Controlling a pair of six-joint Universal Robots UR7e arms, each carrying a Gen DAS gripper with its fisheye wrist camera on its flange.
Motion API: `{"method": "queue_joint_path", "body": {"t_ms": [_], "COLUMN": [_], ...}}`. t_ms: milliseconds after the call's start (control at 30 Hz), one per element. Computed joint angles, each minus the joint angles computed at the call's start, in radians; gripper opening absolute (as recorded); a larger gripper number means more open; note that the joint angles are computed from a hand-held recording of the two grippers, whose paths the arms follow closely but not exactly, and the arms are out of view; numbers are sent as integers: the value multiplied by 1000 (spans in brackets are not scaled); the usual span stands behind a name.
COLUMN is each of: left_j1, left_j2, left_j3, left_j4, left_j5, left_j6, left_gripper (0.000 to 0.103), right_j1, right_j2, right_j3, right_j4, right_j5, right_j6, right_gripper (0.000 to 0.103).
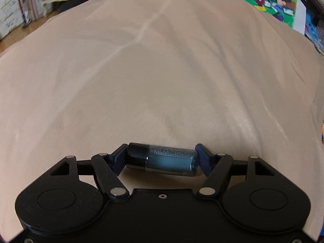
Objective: Organize rigid objects
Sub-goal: 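Grasp the purple charger with the right tool while the left tool grasps the glass vial, then carry the vial and charger to the basket and open both tools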
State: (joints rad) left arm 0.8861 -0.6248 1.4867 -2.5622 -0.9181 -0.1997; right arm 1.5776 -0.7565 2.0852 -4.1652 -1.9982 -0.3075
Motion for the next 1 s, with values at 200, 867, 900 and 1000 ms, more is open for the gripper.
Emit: {"method": "queue_joint_path", "body": {"t_ms": [200,867,900,1000], "left_j1": [-23,-8,-11,-25], "left_j2": [-162,-728,-743,-786], "left_j3": [184,596,611,644], "left_j4": [-39,309,309,342], "left_j5": [75,305,308,338], "left_j6": [-39,-476,-491,-559], "left_gripper": [66,66,66,66], "right_j1": [12,99,107,135], "right_j2": [30,93,100,123], "right_j3": [-26,-137,-148,-190], "right_j4": [-27,-1,3,25], "right_j5": [-29,-279,-302,-389], "right_j6": [-31,-180,-196,-244], "right_gripper": [28,28,28,28]}}
